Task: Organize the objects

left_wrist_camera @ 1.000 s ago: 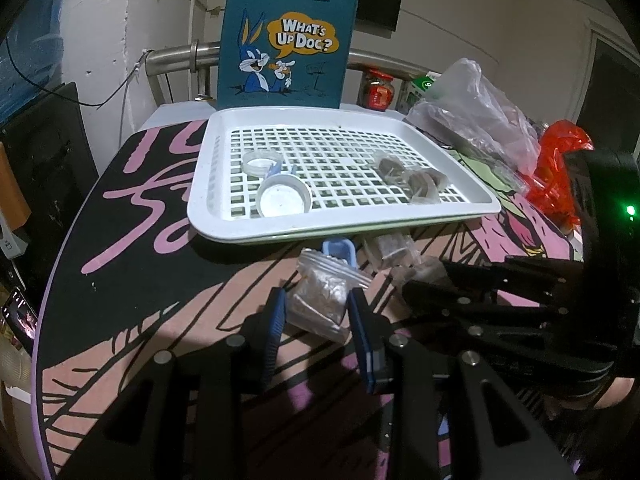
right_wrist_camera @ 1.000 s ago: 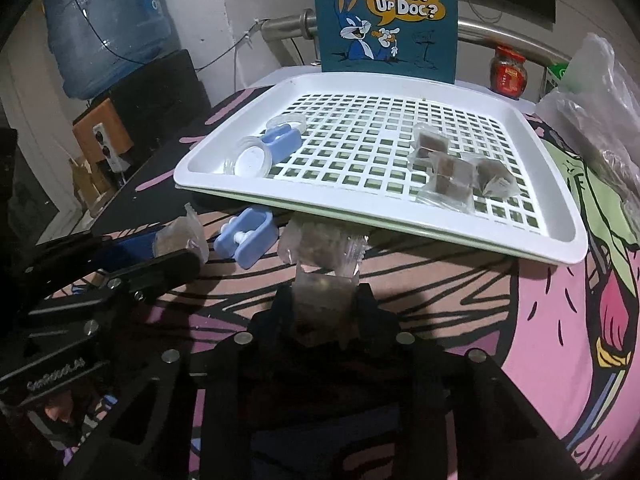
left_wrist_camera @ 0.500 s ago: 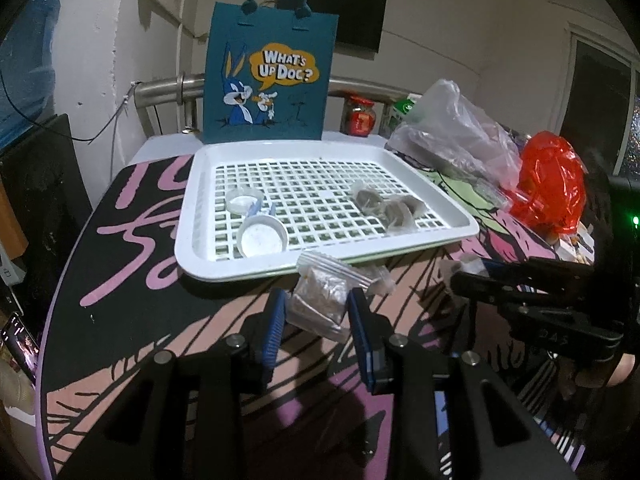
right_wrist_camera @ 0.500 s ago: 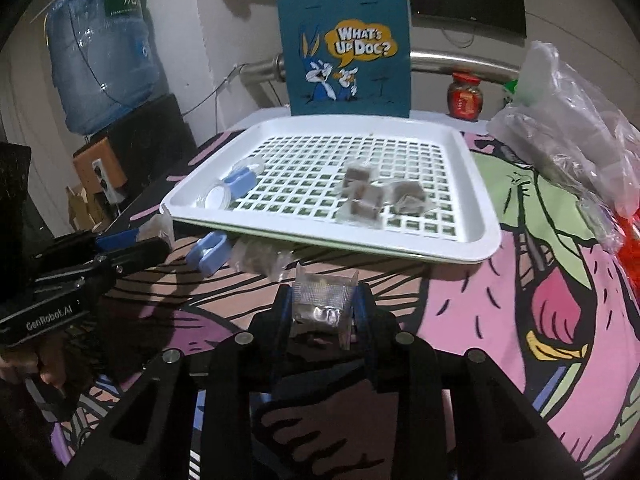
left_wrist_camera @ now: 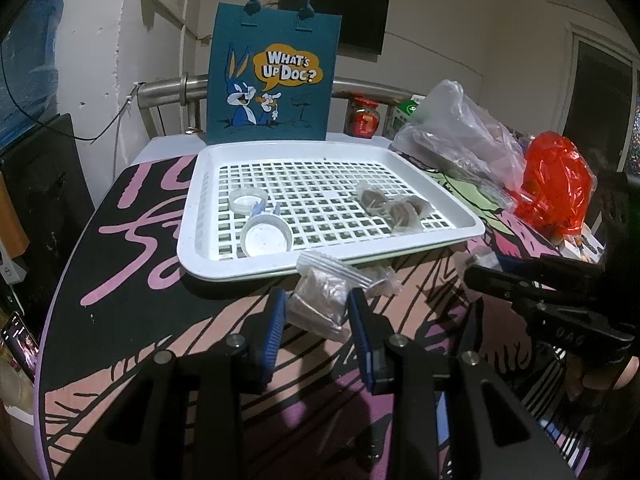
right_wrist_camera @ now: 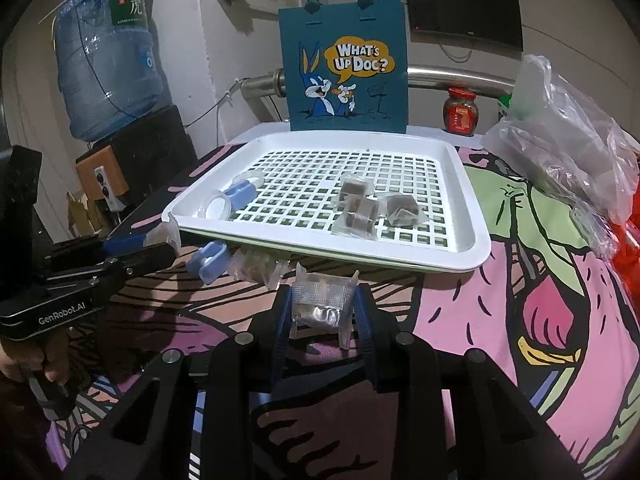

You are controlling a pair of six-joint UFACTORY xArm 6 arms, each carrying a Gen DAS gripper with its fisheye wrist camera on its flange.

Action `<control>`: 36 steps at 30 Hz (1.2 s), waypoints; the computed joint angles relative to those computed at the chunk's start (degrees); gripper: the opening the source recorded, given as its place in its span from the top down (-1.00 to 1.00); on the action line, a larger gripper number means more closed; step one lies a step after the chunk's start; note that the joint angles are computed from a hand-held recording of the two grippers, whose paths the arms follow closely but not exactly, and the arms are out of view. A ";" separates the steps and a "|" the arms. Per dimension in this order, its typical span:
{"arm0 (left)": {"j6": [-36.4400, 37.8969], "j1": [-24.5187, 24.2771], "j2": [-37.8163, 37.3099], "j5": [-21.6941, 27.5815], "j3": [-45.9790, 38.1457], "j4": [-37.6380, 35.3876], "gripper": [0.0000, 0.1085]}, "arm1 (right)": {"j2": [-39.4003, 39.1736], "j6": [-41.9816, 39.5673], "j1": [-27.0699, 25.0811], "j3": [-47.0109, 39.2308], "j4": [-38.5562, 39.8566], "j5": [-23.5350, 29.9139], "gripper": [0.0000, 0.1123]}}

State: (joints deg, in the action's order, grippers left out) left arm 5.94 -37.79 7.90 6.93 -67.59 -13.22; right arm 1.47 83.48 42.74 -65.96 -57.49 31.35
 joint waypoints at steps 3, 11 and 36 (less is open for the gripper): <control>-0.08 -0.07 -0.09 -0.38 0.18 0.42 0.42 | 0.05 0.05 0.12 -0.14 -0.24 0.22 0.46; 0.26 -0.13 -0.34 -0.80 0.56 0.24 0.42 | -0.51 1.94 0.11 0.42 -2.11 0.03 0.46; -1.32 -0.26 -0.18 -0.06 0.12 1.87 0.42 | -0.97 2.28 -0.60 1.17 -1.61 -1.98 0.46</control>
